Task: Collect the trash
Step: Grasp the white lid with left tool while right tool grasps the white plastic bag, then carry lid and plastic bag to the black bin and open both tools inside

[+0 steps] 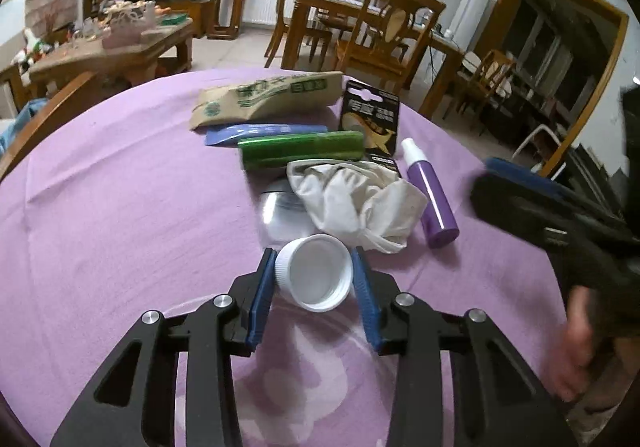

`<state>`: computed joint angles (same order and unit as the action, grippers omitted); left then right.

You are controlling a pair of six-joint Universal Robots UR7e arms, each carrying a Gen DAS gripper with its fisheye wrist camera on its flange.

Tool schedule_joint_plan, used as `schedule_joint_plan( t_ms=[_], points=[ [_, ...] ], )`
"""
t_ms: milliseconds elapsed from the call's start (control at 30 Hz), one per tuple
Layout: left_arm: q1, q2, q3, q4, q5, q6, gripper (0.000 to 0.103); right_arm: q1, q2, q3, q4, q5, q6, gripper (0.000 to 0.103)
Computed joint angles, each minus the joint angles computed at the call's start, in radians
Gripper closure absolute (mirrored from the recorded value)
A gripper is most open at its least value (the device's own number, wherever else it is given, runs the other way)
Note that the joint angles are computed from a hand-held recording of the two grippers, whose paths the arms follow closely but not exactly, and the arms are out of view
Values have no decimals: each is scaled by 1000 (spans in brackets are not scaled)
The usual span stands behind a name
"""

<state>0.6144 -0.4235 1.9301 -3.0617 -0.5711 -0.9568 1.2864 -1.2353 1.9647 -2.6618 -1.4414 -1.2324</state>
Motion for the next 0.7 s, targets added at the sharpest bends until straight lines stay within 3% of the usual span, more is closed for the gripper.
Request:
schedule_joint_plan(
  t_ms=[133, 233, 333, 400, 467, 567, 700],
  points=[
    [-32, -10, 69, -71, 49, -63, 65, 46, 100, -30, -77, -93, 37, 36],
    [-49, -36, 98, 15, 110, -193, 65, 71, 153, -57, -94, -142, 54, 44],
    [-57, -60, 122, 41, 159, -268, 65, 87, 187, -40, -143, -191, 8, 46],
    [-60, -66, 136, 23, 180, -287, 65, 75, 196, -16, -196, -182, -38, 48],
    [-58, -69, 139, 8, 183, -285, 65, 82, 210, -20, -212, -209, -32, 67],
    [-58, -67, 142, -34, 177, -253, 65, 68, 192, -28, -167, -184, -12, 85],
    [-68, -52, 148, -115, 190, -201, 65, 21, 112, -32, -48, -75, 25, 89]
  ],
)
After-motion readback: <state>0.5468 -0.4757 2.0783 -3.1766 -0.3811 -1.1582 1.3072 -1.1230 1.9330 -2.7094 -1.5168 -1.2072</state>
